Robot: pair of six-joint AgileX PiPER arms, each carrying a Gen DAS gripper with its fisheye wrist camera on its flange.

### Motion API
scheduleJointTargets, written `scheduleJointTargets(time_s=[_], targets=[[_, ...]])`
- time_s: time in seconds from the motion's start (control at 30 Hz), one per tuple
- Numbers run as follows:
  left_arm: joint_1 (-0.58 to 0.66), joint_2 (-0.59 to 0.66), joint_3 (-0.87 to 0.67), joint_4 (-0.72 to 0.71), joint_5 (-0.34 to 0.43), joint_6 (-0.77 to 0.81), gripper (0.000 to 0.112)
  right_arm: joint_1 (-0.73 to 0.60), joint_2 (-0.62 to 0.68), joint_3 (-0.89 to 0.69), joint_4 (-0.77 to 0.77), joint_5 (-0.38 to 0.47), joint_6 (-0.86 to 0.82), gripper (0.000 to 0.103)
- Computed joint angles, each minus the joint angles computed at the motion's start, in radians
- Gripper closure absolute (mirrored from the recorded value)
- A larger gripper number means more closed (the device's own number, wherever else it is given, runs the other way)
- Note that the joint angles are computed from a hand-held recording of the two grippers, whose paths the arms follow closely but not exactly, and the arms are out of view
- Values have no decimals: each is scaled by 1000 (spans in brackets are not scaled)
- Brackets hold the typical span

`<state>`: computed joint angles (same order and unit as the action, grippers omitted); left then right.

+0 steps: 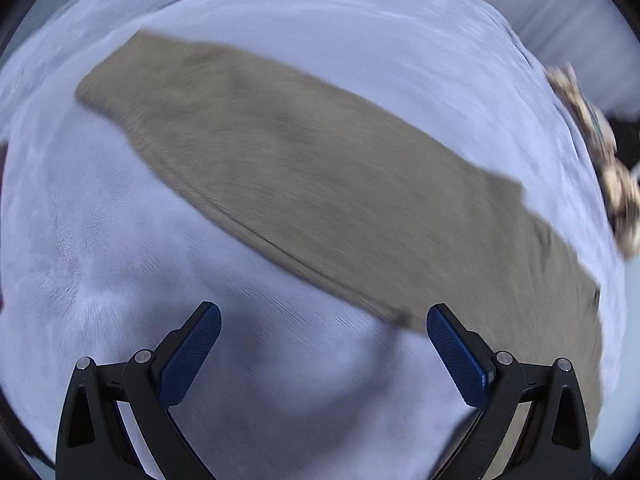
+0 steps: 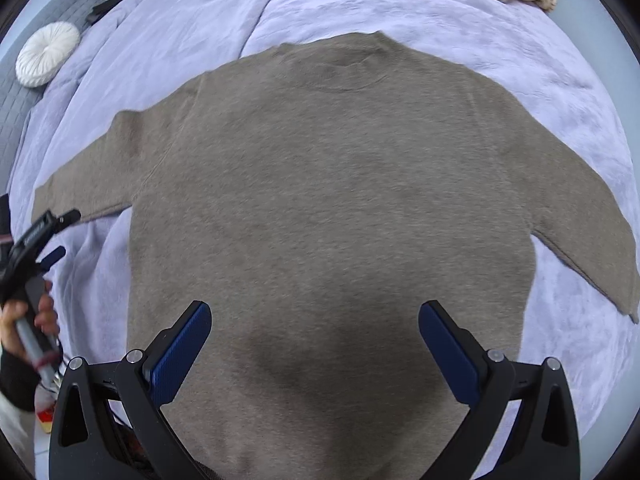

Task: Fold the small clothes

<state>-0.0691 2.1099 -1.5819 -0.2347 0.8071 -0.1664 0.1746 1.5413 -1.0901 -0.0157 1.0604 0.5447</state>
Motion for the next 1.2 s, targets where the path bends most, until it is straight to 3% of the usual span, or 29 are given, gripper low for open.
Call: scheduleJointTargets(time_s=[0.13,0.23,0.3,0.37,0.53,0.67,0.8,0.93,1.1,1.2], targets=[[88,102,-88,-123,-41,31,9,68,57,-25,7,8,6,0],[90,108,-102,-148,-121,52,13,109,86,-42,8,15,15,0],[81,98,-101,-123,-160,43,47,127,96,-51,11,18,19,0],[94,104,-123,-182,-145,100,104,141,98,-57,14,19,20,0],[104,19,-85,-339,-179,305,104,140,62,-49,13,15,3,0],[-3,-54,-137,-360,-161,378,104,97,10,-11,13,-10,11,0],[-193,-68,-266,-356,-112,412,104,21,-65,41,20,-21,7,0],[-400,42,-483,-271,3,354,104,-109,-152,111,56,-43,-39,0],[-606,288,-795,-76,187,198,104,-295,-214,200,103,-62,-112,0],[-665,375,-846,16,248,157,103,-398,-232,260,131,-73,-160,0]])
